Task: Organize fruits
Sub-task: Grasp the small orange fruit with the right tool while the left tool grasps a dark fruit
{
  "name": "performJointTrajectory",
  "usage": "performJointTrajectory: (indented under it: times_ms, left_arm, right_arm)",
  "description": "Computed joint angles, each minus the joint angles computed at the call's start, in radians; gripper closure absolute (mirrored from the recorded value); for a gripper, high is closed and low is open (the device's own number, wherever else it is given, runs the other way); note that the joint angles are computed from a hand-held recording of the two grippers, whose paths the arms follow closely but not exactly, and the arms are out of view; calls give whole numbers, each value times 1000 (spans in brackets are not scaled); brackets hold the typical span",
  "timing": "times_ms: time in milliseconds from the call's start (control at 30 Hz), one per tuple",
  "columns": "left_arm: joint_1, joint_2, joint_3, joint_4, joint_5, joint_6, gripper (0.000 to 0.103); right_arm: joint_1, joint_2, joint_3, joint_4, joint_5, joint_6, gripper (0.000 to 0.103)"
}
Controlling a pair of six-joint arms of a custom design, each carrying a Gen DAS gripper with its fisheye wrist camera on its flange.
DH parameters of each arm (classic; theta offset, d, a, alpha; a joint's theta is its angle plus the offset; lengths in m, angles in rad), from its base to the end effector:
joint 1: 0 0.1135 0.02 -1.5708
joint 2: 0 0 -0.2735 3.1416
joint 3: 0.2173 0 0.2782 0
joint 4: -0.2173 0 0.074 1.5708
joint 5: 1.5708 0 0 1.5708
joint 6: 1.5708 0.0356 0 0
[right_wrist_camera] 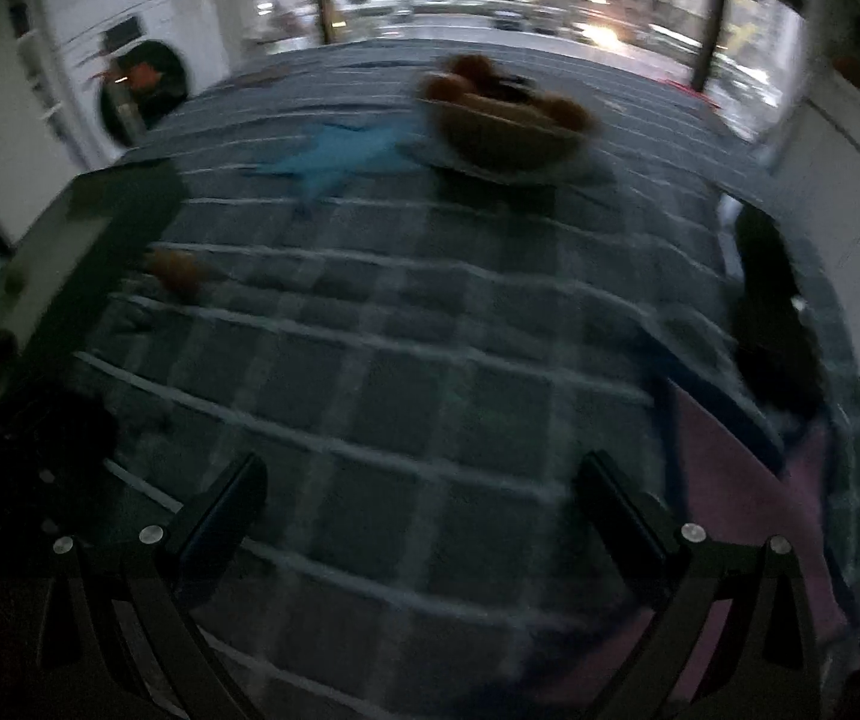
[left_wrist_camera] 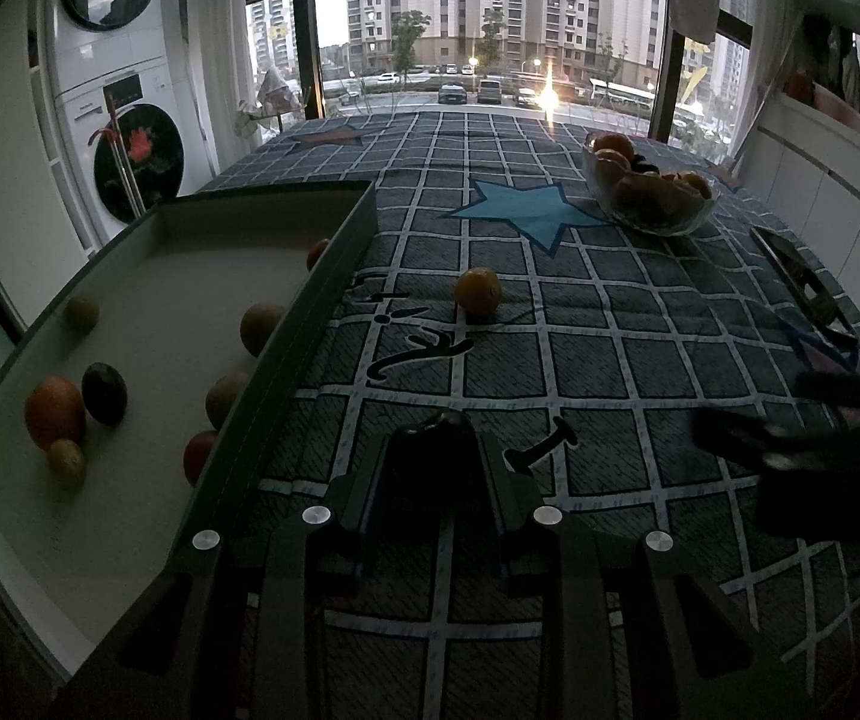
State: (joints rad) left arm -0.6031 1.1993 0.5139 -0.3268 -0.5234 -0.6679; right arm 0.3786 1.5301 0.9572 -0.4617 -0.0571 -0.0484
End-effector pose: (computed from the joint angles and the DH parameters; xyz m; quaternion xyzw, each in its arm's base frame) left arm 0.1950 -0.1127 0.1539 -0.1014 0.9257 0.0421 0.3619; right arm 0.3018 0.1222 0.1957 -0.2116 0.9404 0.0707 0.2567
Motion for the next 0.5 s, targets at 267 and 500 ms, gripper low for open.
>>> performJointTrajectory:
  times_ms: [267,500]
  left_arm:
    - [0,-1,0,0,0,0,73]
    - [-4,-4,1,-5,-1,-4,73]
  right_arm:
    - [141,185,204,15,-18,-18,1]
    - [208,279,299,10,-7,-12,26]
